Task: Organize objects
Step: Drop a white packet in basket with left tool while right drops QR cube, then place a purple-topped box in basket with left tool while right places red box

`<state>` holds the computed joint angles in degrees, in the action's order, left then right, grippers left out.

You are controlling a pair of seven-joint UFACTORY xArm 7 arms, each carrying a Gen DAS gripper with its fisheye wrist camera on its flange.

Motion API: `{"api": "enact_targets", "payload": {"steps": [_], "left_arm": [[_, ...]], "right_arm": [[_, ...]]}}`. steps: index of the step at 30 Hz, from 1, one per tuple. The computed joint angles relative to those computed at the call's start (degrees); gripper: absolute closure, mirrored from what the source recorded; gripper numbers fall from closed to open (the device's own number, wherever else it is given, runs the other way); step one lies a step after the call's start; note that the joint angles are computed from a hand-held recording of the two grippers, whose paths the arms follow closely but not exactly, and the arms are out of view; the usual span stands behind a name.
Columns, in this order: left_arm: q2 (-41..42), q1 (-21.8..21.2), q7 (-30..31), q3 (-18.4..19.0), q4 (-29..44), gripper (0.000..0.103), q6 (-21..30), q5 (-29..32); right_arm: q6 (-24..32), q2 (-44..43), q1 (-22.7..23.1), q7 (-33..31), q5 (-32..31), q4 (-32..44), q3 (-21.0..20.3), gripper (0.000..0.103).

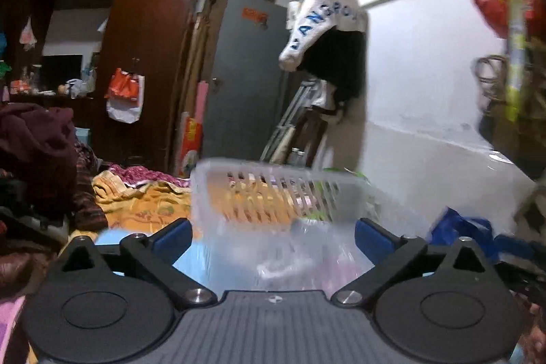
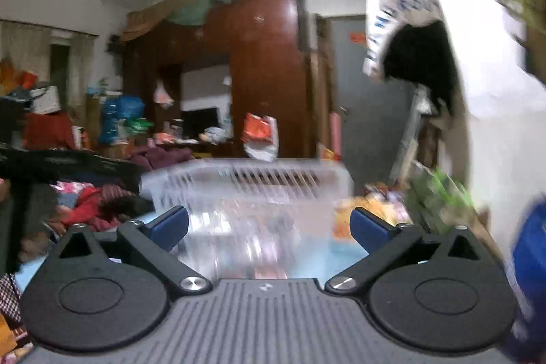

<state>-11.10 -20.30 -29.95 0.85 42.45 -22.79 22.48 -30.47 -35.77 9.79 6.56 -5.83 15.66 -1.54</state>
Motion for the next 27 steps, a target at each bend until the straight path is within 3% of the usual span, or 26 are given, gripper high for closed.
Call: {"api": "enact_targets", "payload": {"steps": [1,3,4,6,9,11,14,16,18,21,23,25,27], "left_arm": [[-1.98,1.23,0.48,-0.77,-3.88,0.001,-1.65,-0.15],[-4.49,5.33,6.06,-6.03,-10.91,0.001,-5.98,-7.4],[-5.35,5.59,8.23,-6.91,-13.32,0.001,-6.63,-9.71],[-5.95,6.84,11.59,-9.07,-16.44,0.001,-8.11,-13.71],[-5.78,7.59,15.92,-10.83,-17.5,0.001,-7.66,-17.57],[-5.12,7.86,18.47,-11.97,-16.11,0.001,-5.54,-19.86],[-5.05,9.87,23.05,-15.79,-14.21,0.001,-0.1,-25.0],[-5.0,14.43,27.15,-21.89,-13.53,0.004,2.11,-30.62],[-4.61,16.49,29.14,-24.88,-12.91,0.004,2.96,-33.56],[-3.88,17.08,30.39,-26.32,-12.79,0.018,2.09,-36.12],[-3.34,15.26,30.89,-24.73,-13.4,0.042,-0.35,-36.0],[-2.86,14.66,32.92,-25.36,-14.2,0.056,-3.12,-38.19],[-1.76,14.02,34.24,-26.12,-14.84,0.056,-7.48,-41.21]], "right_arm": [[-0.95,-1.89,-1.88,0.52,2.44,-3.64,2.57,0.0],[-1.33,-4.27,-3.69,1.76,5.91,-8.62,6.48,0.005],[-1.0,-4.07,-3.76,2.19,6.46,-8.94,6.88,0.013],[0.4,-3.33,-4.6,2.43,7.71,-9.13,9.45,0.016],[3.39,-2.0,-10.73,1.88,12.79,-7.39,19.32,0.02],[4.16,-0.6,-10.21,1.6,12.5,-6.6,19.08,0.026],[4.86,-1.47,-13.05,1.42,14.77,-6.99,23.49,0.041],[4.74,-2.63,-10.5,1.74,13.71,-8.21,20.23,0.046],[4.25,-3.59,-7.49,2.14,11.99,-9.41,16.05,0.046],[3.72,-4.6,-8.18,2.31,11.82,-10.44,16.38,0.047],[3.09,-4.68,-7.05,2.38,10.79,-10.88,14.52,0.047],[2.61,-5.36,-6.1,2.41,9.92,-11.53,12.96,0.047],[2.34,-6.62,-5.97,2.37,9.6,-12.32,12.48,0.047]]}}
